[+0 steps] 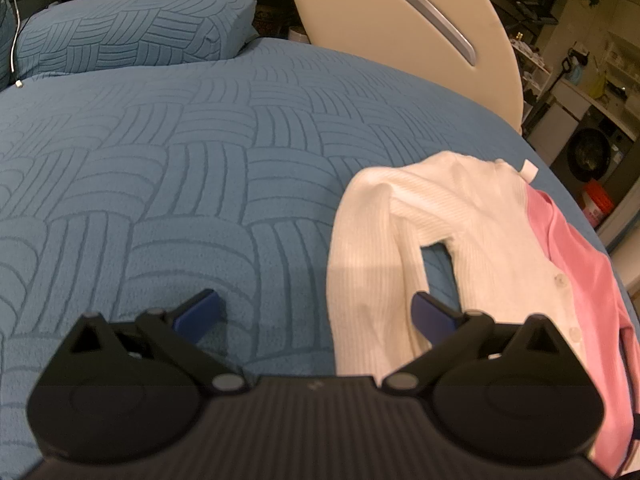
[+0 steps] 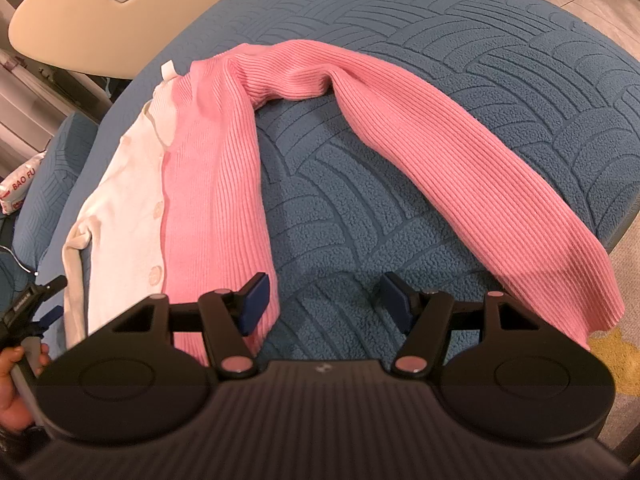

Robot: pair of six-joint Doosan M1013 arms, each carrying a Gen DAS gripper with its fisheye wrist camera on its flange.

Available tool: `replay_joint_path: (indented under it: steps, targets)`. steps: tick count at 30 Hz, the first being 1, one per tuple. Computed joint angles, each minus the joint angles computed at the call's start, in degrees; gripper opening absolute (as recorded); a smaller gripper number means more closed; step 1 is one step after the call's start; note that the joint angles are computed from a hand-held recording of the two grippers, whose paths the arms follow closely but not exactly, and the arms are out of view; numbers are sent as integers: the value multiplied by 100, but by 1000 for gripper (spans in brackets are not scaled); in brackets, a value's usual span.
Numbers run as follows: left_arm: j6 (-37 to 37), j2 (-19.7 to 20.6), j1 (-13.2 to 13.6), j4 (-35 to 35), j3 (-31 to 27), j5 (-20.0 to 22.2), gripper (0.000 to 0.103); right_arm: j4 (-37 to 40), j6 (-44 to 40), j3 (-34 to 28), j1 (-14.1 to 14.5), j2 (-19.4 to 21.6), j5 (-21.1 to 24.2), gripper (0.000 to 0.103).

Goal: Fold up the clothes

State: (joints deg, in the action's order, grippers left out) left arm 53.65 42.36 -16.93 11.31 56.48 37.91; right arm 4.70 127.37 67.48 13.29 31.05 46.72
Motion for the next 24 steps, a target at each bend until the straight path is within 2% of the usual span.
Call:
replay_joint_path:
  steps: [24]
  targets:
    - [-30, 2, -16, 49, -9, 20, 103, 41, -47, 34, -12, -28, -18, 65]
